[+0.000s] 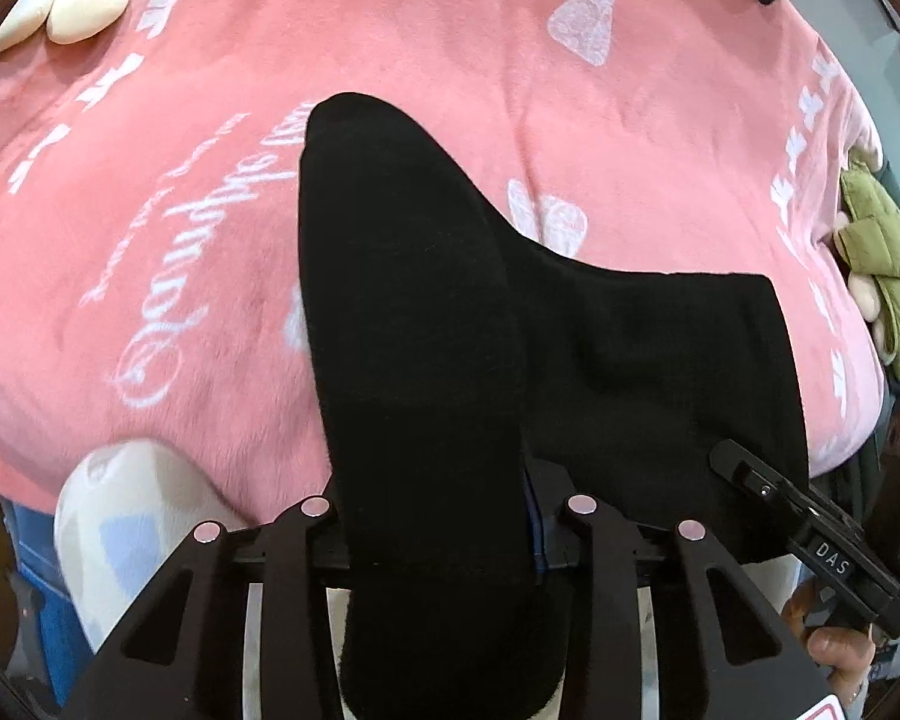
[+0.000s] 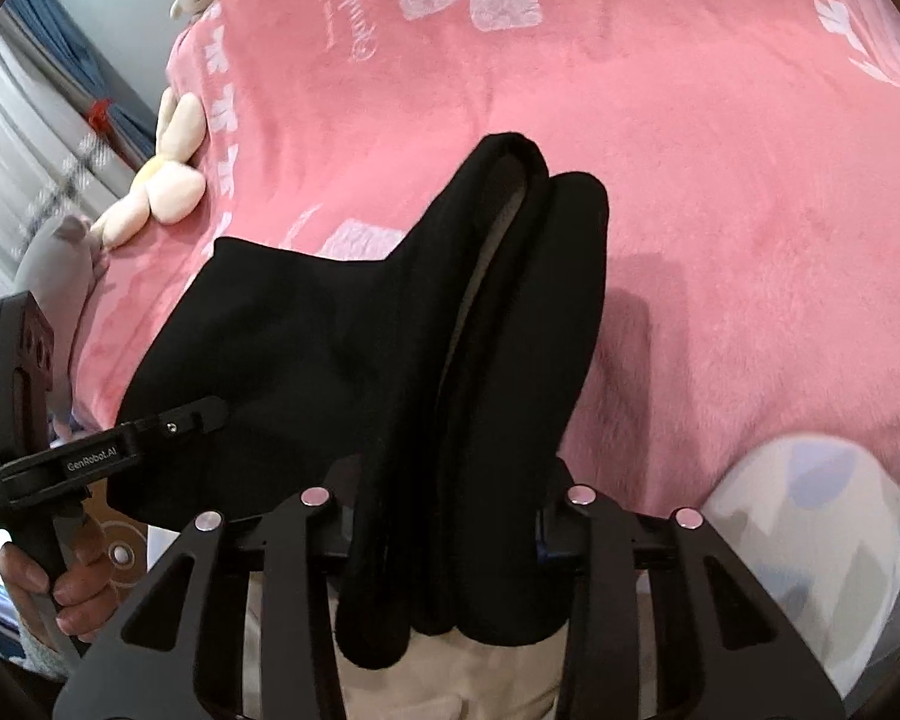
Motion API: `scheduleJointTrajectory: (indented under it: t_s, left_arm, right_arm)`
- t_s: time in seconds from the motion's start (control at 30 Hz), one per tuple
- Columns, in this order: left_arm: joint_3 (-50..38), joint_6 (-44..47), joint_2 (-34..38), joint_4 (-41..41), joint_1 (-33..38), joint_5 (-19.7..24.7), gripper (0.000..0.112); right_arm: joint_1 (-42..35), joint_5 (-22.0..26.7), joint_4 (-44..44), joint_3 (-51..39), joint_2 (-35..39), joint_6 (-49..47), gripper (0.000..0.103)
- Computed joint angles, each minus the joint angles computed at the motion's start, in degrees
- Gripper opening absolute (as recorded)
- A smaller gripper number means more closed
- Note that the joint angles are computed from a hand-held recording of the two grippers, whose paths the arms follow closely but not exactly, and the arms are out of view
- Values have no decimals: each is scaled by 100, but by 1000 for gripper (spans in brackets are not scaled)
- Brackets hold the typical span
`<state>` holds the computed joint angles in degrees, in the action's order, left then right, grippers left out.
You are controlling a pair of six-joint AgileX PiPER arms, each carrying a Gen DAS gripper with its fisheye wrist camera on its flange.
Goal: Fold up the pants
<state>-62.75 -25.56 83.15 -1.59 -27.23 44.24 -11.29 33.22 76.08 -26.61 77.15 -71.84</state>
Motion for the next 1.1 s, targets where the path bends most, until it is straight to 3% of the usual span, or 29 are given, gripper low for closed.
scheduleJointTrajectory:
  t_s: [0.17,0.33,0.43,0.5,0.57,0.63,0.7,0.8,1.1]
  left_arm:
    - [236,-492,154,410,-151,-46,35]
    - [109,-413,539,506,-20,-210,38]
    - [258,-467,565,657,8,-325,45]
    - [279,-647,667,833,-40,-379,59]
    - [369,-749,702,847,-43,-506,62]
    - [363,-554,792,638,57,-646,60]
    - [482,-455,674,538,75,-710,46]
    - [511,-294,479,508,27,-693,35]
    - [745,-464,-147,608,-227,-552,33]
  right_arm:
    - [93,-392,648,198,460,-616,36]
    - [364,-722,1137,243,581,-1052,38]
    - [309,-654,1233,196,739,-1126,39]
    - [150,-489,1210,171,848,-1155,40]
    - [16,-344,1150,122,946,-1107,41]
    - [-76,-261,1094,94,998,-1083,41]
    - [-52,-277,1075,99,967,-1053,40]
    - [-35,-251,967,136,760,-936,36]
    - [-181,103,122,265,-171,-96,35]
